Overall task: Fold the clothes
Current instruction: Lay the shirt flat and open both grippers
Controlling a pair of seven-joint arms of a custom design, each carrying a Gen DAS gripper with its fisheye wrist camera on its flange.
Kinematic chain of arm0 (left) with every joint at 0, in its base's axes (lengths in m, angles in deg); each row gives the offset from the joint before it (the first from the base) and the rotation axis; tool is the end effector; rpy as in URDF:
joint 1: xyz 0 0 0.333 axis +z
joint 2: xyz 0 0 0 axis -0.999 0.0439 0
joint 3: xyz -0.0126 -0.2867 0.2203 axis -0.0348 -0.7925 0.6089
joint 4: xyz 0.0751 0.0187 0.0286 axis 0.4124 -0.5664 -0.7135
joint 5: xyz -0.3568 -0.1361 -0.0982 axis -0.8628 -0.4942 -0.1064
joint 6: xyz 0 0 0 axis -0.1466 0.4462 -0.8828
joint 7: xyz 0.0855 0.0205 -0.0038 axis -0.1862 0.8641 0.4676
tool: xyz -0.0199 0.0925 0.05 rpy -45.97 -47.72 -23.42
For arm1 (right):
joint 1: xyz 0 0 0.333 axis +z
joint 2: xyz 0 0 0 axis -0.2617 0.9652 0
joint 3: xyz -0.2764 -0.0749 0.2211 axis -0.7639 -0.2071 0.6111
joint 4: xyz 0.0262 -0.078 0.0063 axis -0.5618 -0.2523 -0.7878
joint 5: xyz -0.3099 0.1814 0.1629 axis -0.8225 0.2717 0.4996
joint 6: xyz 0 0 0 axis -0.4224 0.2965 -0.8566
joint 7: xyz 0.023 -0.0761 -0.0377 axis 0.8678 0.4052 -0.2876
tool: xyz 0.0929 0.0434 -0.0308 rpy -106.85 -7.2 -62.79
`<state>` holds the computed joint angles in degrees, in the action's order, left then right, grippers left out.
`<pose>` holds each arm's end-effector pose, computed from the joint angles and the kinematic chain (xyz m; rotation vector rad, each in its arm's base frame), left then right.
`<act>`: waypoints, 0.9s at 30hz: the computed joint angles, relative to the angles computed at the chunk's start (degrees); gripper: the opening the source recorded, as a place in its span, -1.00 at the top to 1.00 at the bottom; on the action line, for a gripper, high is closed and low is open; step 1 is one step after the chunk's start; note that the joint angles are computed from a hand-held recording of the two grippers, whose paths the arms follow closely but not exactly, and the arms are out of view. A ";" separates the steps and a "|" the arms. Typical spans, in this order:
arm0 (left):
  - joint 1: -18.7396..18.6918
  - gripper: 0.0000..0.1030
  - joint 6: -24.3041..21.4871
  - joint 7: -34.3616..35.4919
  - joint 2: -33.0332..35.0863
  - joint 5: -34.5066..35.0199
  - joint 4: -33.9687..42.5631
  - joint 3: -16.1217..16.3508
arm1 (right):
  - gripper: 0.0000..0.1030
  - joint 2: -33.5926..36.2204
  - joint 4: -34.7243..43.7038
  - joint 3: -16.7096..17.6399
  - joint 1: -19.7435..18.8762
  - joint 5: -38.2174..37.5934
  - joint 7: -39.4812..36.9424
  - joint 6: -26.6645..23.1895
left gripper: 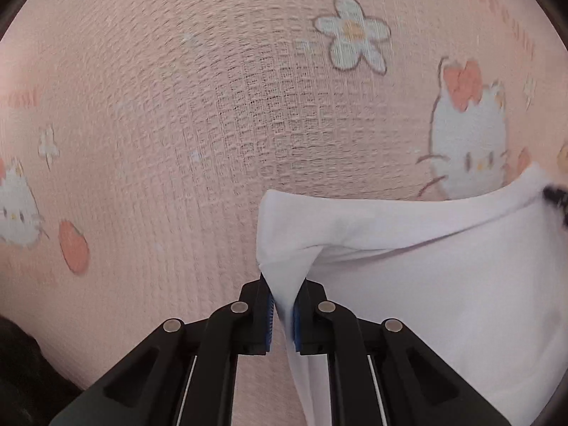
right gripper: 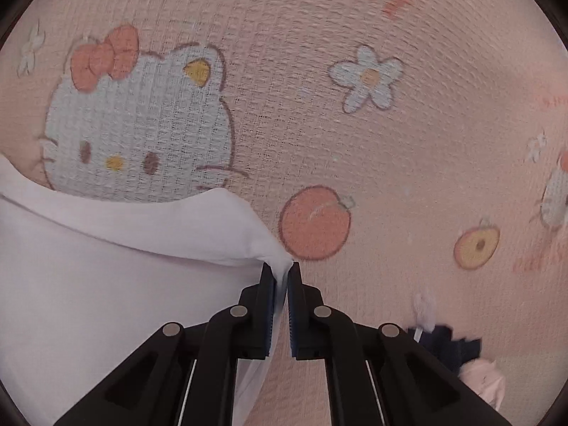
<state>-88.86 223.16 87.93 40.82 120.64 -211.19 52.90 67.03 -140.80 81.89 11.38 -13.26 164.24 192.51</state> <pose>0.4538 -0.1241 0.4391 -1.9149 1.6345 -0.3158 0.5848 0.2821 0.4288 -2.2641 1.5670 -0.8735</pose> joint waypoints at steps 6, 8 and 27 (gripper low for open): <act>-1.32 0.80 -3.67 -1.91 5.42 2.61 4.72 -0.68 | 0.94 3.45 3.34 -0.16 1.27 1.33 0.58 -4.41; -1.70 0.79 -2.21 -0.26 5.01 -0.11 4.08 0.72 | 0.94 3.63 3.52 -0.53 1.68 1.27 1.35 -4.54; -3.31 0.02 -7.04 29.96 -16.61 -49.16 -6.65 10.06 | -0.32 -16.76 -7.82 7.14 -6.07 35.23 -17.81 -5.84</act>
<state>-92.17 216.12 117.89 24.22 71.48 -217.85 62.95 50.27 -148.62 89.03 5.31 21.97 146.44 186.67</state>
